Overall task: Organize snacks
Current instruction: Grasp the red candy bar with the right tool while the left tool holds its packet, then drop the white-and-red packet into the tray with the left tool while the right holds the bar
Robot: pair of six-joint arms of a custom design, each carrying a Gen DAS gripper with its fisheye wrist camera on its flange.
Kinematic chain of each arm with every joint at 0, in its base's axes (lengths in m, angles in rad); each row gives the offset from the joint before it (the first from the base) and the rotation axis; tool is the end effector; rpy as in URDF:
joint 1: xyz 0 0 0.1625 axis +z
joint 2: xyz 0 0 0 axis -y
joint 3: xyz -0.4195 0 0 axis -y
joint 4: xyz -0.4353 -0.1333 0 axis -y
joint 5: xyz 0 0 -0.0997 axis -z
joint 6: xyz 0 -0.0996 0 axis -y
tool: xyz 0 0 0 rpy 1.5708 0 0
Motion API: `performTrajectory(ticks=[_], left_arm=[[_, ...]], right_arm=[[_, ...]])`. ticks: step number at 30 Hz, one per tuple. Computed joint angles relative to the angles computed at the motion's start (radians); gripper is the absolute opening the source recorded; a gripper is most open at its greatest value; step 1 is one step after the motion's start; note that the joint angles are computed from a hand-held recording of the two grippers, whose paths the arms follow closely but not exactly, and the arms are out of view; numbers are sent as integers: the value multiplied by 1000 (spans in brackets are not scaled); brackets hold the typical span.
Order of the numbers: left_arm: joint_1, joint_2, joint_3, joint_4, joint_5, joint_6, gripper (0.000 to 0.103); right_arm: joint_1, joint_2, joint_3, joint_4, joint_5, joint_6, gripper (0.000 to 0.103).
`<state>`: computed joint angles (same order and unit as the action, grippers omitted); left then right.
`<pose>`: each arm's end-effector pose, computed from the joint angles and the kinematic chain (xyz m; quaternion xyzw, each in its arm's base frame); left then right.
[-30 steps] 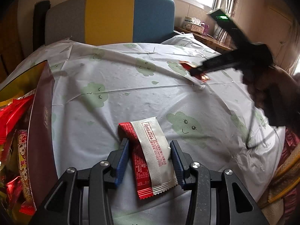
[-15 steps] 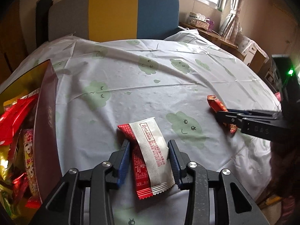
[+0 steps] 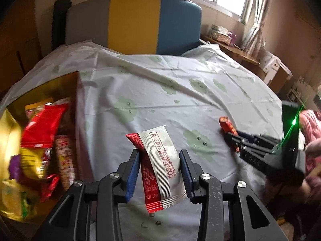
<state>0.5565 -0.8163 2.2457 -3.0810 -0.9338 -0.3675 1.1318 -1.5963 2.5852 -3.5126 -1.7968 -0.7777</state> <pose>-0.2842 -0.4036 -0.0346 0.2896 0.9038 -0.2289 0.2167 -0.0549 -0.3779 0.2432 0.0978 -0.8790 0.3167 0.3427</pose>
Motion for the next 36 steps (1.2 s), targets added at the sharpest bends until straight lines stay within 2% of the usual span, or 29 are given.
performTrajectory(ticks=[14, 28, 36], left_arm=[[-60, -155, 75, 58, 133, -77, 40], [-44, -271, 140, 151, 220, -181, 40], [-23, -310, 161, 184, 240, -220, 40]], right_arm=[[-23, 3, 18, -47, 40, -15, 23], [-17, 20, 20, -78, 31, -18, 23], [-17, 22, 20, -82, 30, -20, 23]])
